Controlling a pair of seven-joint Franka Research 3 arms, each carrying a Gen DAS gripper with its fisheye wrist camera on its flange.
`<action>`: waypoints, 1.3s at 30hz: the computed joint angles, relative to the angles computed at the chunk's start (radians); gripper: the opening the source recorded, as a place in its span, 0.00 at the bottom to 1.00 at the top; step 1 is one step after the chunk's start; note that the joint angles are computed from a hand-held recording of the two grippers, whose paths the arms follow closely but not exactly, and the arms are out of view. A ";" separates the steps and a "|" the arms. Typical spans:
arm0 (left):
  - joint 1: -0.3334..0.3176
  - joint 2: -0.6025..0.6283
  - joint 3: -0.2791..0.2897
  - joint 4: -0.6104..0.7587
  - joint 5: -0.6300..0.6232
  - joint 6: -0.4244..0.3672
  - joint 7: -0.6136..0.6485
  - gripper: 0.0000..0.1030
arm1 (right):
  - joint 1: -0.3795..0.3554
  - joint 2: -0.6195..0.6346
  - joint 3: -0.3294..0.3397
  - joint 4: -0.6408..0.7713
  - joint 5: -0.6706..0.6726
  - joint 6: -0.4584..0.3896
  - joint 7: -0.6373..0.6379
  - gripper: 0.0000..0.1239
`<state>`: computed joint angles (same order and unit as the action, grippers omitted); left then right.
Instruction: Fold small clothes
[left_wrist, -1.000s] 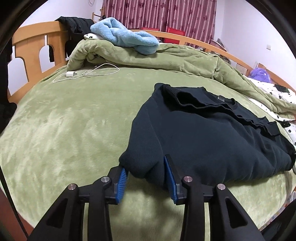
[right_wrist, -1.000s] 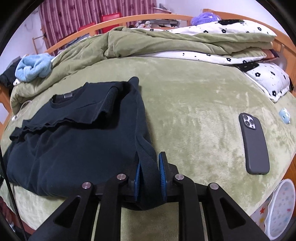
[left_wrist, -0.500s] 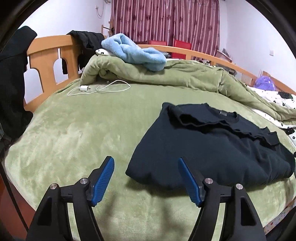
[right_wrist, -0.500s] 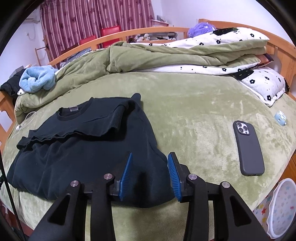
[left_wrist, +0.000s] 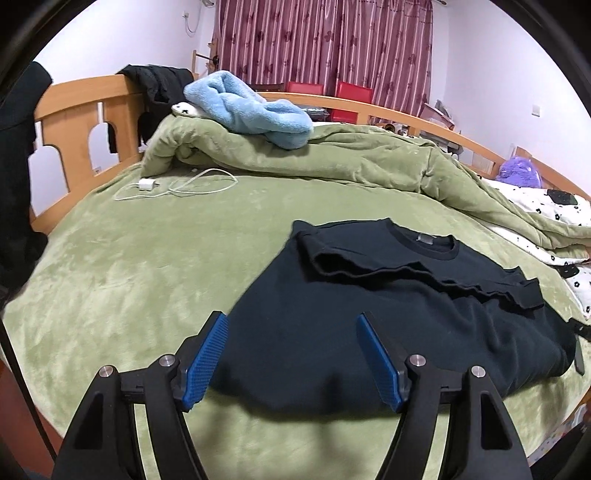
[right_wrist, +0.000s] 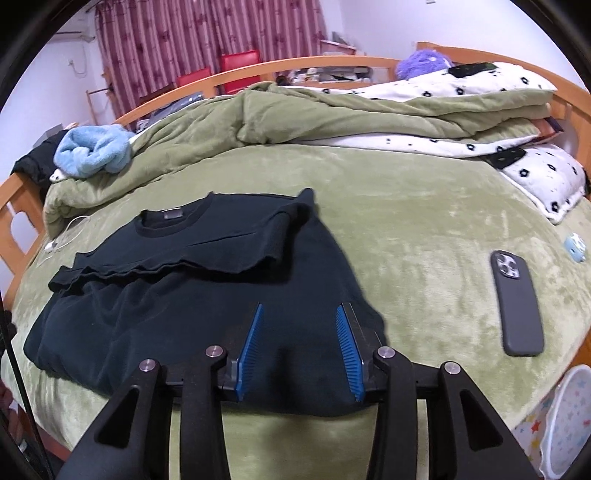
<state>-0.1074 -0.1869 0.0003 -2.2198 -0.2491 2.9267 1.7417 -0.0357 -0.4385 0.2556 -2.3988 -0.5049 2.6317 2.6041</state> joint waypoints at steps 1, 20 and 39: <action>-0.005 0.013 -0.003 0.017 -0.003 -0.009 -0.001 0.68 | 0.000 0.010 0.002 0.006 -0.003 0.006 0.000 0.33; 0.101 0.294 -0.125 0.285 0.088 -0.122 -0.079 0.68 | 0.173 0.348 -0.139 0.234 0.129 0.021 -0.197 0.14; 0.127 0.551 -0.181 0.678 0.206 -0.327 -0.129 0.67 | 0.236 0.575 -0.256 0.563 0.368 -0.169 -0.431 0.11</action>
<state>0.0196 0.3640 -0.1812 -1.5421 -0.0429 2.5996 1.6122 0.1999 0.1366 -0.0005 -1.8363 -0.1372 2.4631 2.1729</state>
